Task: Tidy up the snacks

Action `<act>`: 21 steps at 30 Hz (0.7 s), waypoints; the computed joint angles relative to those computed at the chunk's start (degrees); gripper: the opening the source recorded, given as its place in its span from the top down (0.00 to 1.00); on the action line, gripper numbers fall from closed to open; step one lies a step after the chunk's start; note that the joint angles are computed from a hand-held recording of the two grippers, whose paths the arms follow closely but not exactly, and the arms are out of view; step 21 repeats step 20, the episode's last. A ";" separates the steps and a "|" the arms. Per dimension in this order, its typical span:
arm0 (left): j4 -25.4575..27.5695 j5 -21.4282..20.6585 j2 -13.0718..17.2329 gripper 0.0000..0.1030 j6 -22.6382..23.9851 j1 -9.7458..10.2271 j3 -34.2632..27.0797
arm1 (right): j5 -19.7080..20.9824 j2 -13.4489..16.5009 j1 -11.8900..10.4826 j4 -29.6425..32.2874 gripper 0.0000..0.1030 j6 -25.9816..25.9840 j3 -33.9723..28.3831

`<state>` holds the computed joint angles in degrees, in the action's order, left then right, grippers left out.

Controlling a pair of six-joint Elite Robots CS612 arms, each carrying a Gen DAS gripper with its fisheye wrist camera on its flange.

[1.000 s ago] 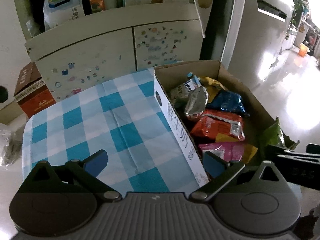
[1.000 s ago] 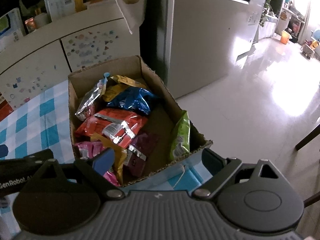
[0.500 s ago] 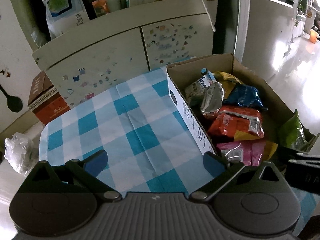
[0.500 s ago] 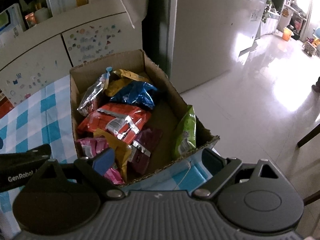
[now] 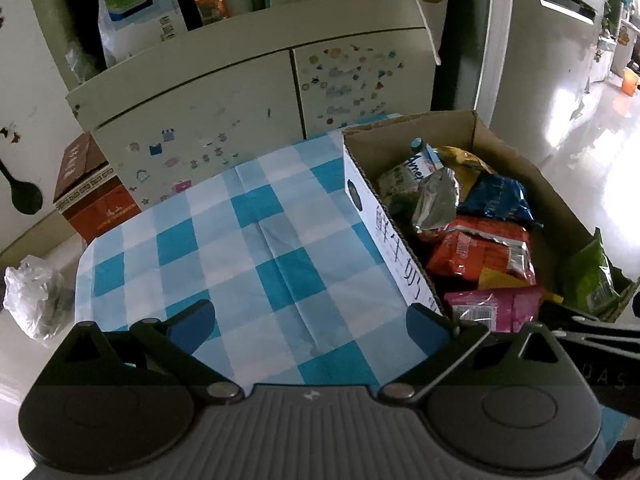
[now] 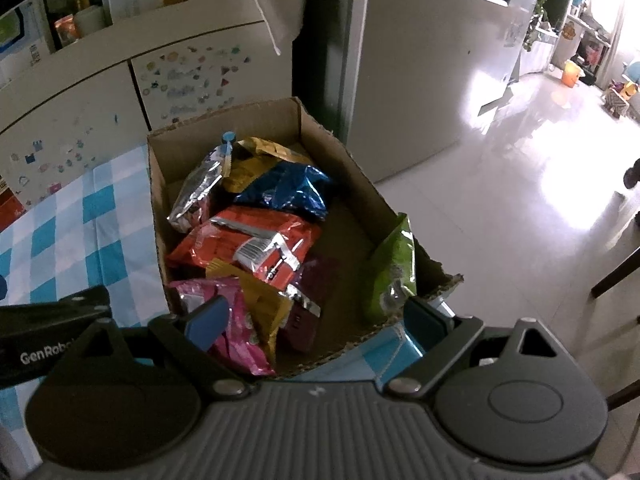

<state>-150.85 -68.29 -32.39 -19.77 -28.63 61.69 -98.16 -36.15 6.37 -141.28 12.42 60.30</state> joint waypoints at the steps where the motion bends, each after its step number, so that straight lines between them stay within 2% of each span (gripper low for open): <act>1: 0.09 -0.08 0.01 0.00 -0.23 0.05 -0.05 | 0.04 0.00 0.02 -0.09 0.09 0.09 0.00; 21: -1.99 2.37 -0.32 0.00 -0.22 -0.05 1.00 | -0.41 0.20 0.51 -0.66 0.09 -0.08 -0.28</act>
